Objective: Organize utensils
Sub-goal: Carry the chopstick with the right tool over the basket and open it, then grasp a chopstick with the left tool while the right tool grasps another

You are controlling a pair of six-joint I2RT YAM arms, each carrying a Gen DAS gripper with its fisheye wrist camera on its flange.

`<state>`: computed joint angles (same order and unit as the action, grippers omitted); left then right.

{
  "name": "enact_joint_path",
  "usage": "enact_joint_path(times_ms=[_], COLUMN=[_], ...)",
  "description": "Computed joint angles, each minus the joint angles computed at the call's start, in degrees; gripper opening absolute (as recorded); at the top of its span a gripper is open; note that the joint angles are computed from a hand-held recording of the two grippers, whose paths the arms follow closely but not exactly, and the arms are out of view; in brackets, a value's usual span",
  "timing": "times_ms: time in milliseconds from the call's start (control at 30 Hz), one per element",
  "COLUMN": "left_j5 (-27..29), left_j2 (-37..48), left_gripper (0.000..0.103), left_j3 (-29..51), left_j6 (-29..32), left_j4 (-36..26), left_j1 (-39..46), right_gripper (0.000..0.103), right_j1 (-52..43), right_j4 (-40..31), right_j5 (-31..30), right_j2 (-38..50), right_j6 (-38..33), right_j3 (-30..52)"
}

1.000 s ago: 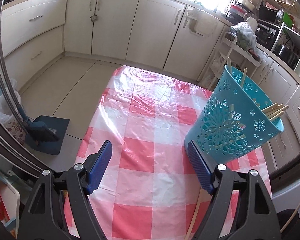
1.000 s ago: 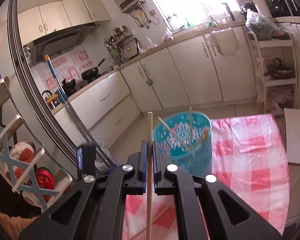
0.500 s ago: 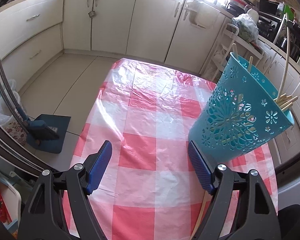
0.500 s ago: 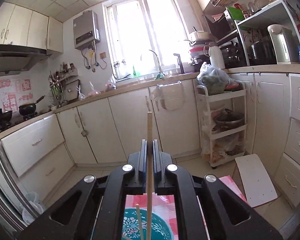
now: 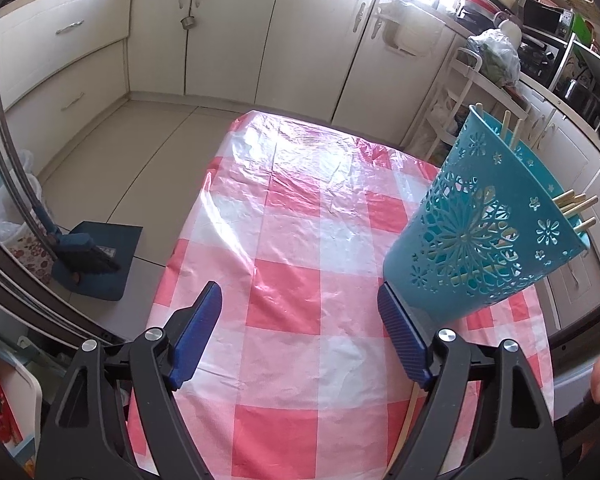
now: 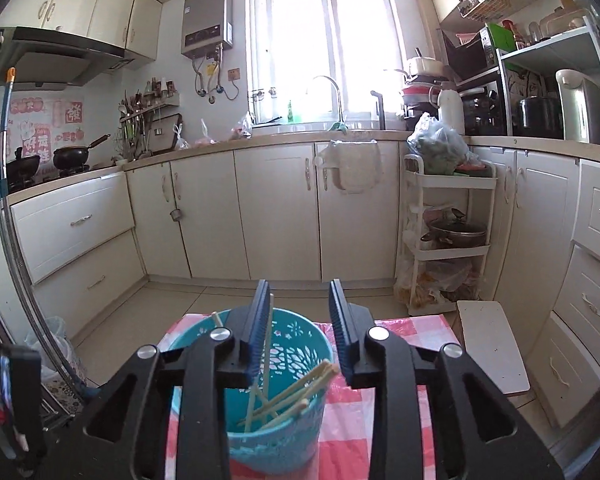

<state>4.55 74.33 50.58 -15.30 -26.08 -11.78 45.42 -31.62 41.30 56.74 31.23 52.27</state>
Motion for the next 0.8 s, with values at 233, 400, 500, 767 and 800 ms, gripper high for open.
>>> enact_joint_path(times_ms=[233, 400, 500, 767, 800], left_j5=[-1.2, -2.1, -2.5, -0.2, 0.2], left_j2=[-0.3, -1.0, -1.5, -2.2, -2.5], left_gripper=[0.077, 0.077, 0.077, 0.078, 0.078], left_j3=[-0.6, -1.4, -1.9, -2.3, -2.4], left_j6=[0.1, 0.4, 0.7, 1.4, 1.4], left_j4=[-0.3, -0.5, -0.9, -2.2, -2.4], left_j1=[-0.4, -0.9, -0.8, 3.6, 4.3], right_gripper=[0.041, 0.041, 0.041, 0.045, 0.045], right_j1=[16.6, 26.5, 30.2, 36.8, 38.2], right_j4=[-22.2, -30.9, -30.2, -25.9, -25.9], right_j5=[5.1, -1.3, -5.6, -9.4, -9.4], right_j2=[-5.7, -3.6, -2.1, 3.7, 4.3], right_j6=[19.2, 36.2, 41.5, 44.9, 45.9], right_j3=[-1.9, -7.4, -10.2, -11.6, -11.8])
